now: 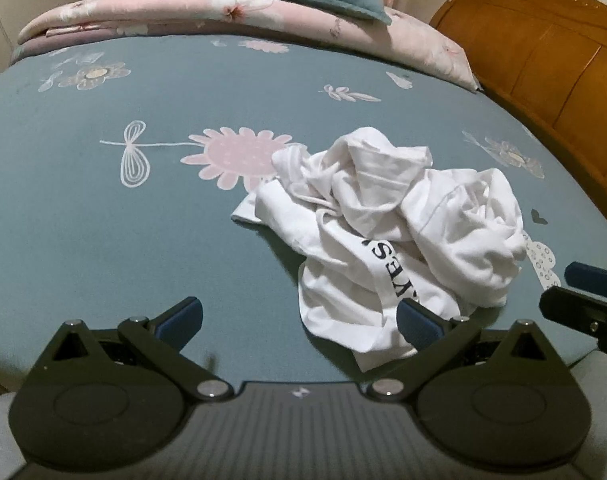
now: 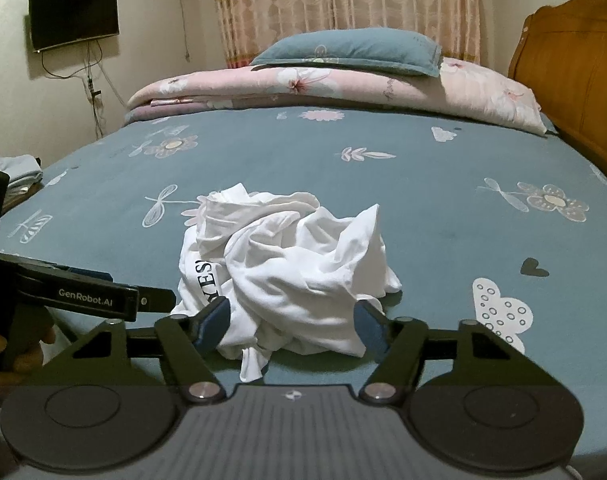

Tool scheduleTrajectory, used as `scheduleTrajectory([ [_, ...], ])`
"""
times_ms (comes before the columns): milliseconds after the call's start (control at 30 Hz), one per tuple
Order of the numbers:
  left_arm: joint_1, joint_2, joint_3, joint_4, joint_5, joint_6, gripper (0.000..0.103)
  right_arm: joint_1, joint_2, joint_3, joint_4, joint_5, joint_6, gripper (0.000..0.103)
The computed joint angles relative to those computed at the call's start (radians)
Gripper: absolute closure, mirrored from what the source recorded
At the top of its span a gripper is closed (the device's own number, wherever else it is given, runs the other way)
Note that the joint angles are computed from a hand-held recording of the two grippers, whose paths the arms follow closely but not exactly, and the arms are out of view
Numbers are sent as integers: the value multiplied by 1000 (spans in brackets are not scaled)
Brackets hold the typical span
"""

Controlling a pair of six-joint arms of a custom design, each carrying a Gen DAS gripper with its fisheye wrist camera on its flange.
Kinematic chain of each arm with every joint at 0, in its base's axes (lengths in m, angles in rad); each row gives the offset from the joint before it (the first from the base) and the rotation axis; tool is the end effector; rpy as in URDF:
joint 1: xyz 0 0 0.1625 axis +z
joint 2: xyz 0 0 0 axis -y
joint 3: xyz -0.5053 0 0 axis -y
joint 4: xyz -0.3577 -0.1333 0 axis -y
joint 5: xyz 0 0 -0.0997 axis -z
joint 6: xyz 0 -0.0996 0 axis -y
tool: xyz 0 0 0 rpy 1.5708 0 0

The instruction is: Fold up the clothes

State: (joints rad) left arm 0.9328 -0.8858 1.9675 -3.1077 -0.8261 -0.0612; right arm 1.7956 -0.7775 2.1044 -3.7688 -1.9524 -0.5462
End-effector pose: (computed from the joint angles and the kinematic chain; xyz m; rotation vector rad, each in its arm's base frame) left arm -0.2017 -0.6092 0.2161 0.4857 2.4185 -0.8633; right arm 0.2234 -0.5453 0.1866 0.7147 -2.3447 1.0460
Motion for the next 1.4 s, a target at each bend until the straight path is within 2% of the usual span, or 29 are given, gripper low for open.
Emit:
scheduleTrajectory([
  [133, 1, -1, -11, 1, -4, 22, 1, 3, -8, -19, 48, 4, -8, 42],
  [333, 11, -8, -67, 41, -31, 102, 1, 11, -30, -71, 170, 46, -38, 42],
  [500, 36, -1, -161, 164, -71, 256, 1, 10, -48, -194, 440, 80, -91, 42],
  [600, 57, 22, -229, 199, -87, 365, 1, 11, -28, -291, 570, 64, -154, 42],
  [700, 92, 52, -318, 261, -163, 439, 1, -1, -5, -396, 737, 70, -167, 42],
  [800, 129, 75, -394, 325, -264, 512, 1, -7, 18, -500, 910, 39, -195, 43],
  [900, 152, 90, -442, 380, -340, 588, 1, -27, 23, -614, 1154, 88, -109, 45],
  [967, 157, 95, -470, 421, -362, 598, 1, -36, 32, -666, 1248, 110, -52, 47],
  [1133, 161, 102, -590, 647, -373, 531, 1, -29, 82, -823, 1493, 111, 84, 49],
  [1267, 166, 113, -690, 791, -389, 447, 1, -21, 114, -908, 1616, 95, 188, 49],
  [1400, 166, 129, -773, 893, -394, 447, 1, -5, 144, -969, 1695, 57, 249, 50],
])
